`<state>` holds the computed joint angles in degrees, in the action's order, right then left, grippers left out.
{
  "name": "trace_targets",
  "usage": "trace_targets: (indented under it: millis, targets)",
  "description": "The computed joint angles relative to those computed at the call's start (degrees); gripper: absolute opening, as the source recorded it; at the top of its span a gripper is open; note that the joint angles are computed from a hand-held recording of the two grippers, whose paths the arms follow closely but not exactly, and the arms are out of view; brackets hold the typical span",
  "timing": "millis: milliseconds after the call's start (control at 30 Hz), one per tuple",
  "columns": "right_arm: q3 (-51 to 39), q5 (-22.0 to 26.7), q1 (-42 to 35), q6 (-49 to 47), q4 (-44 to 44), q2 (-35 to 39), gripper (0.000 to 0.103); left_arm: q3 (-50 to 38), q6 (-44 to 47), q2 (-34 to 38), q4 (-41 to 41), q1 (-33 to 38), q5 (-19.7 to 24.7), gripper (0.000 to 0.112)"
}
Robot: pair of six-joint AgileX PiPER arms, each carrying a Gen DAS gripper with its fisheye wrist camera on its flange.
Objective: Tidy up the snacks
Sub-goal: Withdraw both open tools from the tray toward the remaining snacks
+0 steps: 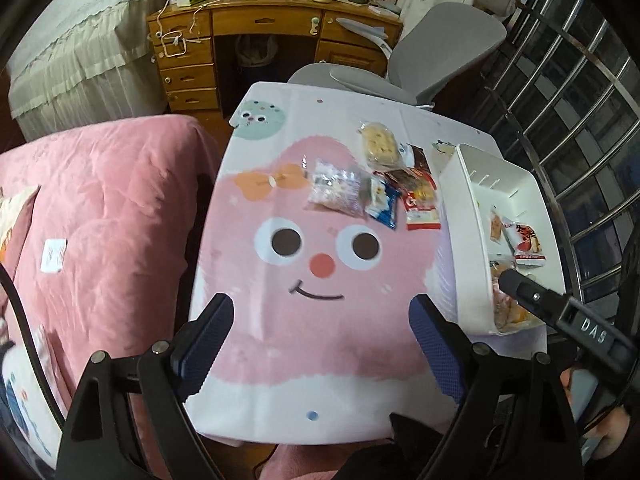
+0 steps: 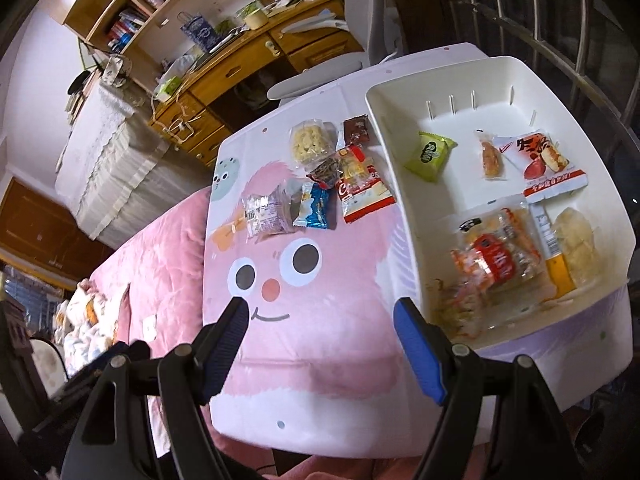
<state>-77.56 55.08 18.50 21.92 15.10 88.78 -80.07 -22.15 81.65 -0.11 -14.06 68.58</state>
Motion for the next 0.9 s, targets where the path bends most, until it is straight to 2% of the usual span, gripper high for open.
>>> trace_targets:
  millis: [133,267,467,767,900]
  targets:
    - [0.1,-2.78,5.29,8.72,-7.16,0.64,0.075,-3.01,7.4,3.52,-3.59,6.19,0.96,0.089]
    - [-1.97,-2.48,9.47,14.73,-13.34,2.57,0.075,-5.0,12.77,6.39,-8.12,10.74,0.16,0.089]
    - [-4.85,-2.11,13.61,19.12,-20.55,5.47,0.075,-7.49,15.65,11.36,-8.22,13.18,-1.4,0.089]
    - [-7.69,-3.7,13.14,18.97,-21.16,11.73,0.075,-14.93,16.89,22.17,-7.19,14.46,-1.89,0.089]
    - [-8.98,-6.18,12.09,19.11,-20.02,15.17,0.075,-19.0,19.34,27.65,-7.15,13.66,-2.19,0.089]
